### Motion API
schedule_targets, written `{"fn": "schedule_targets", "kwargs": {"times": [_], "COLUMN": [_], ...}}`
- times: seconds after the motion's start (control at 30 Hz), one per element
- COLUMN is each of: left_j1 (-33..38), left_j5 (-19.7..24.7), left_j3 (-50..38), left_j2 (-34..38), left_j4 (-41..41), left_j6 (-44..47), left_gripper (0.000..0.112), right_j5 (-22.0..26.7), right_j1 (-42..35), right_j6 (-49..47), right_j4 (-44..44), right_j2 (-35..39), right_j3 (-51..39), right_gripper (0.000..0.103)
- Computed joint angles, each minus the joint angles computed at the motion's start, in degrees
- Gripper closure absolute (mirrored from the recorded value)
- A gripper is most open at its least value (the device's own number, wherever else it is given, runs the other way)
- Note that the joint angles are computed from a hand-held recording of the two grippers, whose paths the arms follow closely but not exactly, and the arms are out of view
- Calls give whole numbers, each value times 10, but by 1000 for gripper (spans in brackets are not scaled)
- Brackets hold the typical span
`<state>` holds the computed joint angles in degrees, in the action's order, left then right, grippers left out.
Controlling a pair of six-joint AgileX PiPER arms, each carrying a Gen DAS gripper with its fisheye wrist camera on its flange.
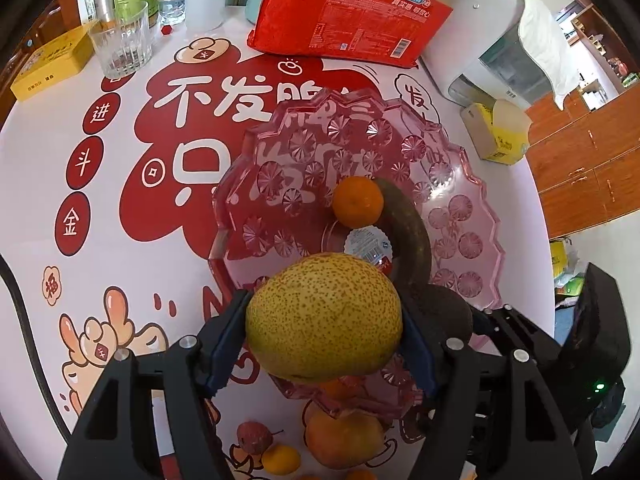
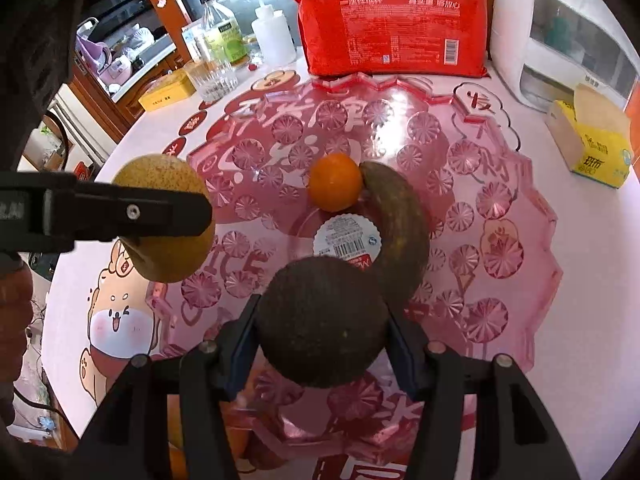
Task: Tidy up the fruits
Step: 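Open the left tool to drop the pear while the right tool releases the avocado into the bowl, then move both open tools back toward the oranges on the cloth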
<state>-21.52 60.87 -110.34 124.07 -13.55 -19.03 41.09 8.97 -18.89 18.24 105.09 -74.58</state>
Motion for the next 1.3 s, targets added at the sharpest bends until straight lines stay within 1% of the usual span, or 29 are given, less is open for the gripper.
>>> {"fn": "schedule_targets", "kwargs": {"times": [0.1,0.23,0.33,0.37,0.47,0.57,0.77,0.93,1.0,1.1,1.13,1.23,1.3], "left_j1": [-2,2,6,5,-3,-5,-24,-46,-56,-68,-75,-97,-114], "left_j5": [-2,-7,-49,-55,-63,-72,-97,-129,-151,-165,-171,-181,-179], "left_j3": [10,38,92,99,110,131,203,274,307,342,357,392,413], "left_j2": [-9,-27,-69,-78,-105,-131,-197,-260,-287,-317,-330,-357,-371], "left_j4": [7,-4,-19,-16,8,13,32,53,68,79,86,111,130], "left_j6": [-6,-11,-3,-3,-17,-21,-39,-65,-89,-111,-122,-153,-181], "left_gripper": [43,42,29,27,27,27,27,27,27,27,27,27,27], "right_j5": [-8,-27,-36,-37,-38,-39,-41,-37,-34,-27,-21,-9,1], "right_j1": [-2,-8,-10,-12,-16,-22,-38,-63,-76,-96,-108,-132,-147], "right_j6": [5,9,13,14,25,33,40,35,28,18,1,-29,-48], "right_j4": [-1,0,-7,-7,-13,-17,-22,-12,-3,12,28,54,68], "right_j2": [-16,-51,-81,-90,-118,-145,-215,-274,-292,-319,-329,-357,-375], "right_j3": [12,34,51,57,81,108,177,227,242,265,275,297,311], "right_gripper": [45,45,45,45,45,45,45,44,44,44,44,44,45]}}
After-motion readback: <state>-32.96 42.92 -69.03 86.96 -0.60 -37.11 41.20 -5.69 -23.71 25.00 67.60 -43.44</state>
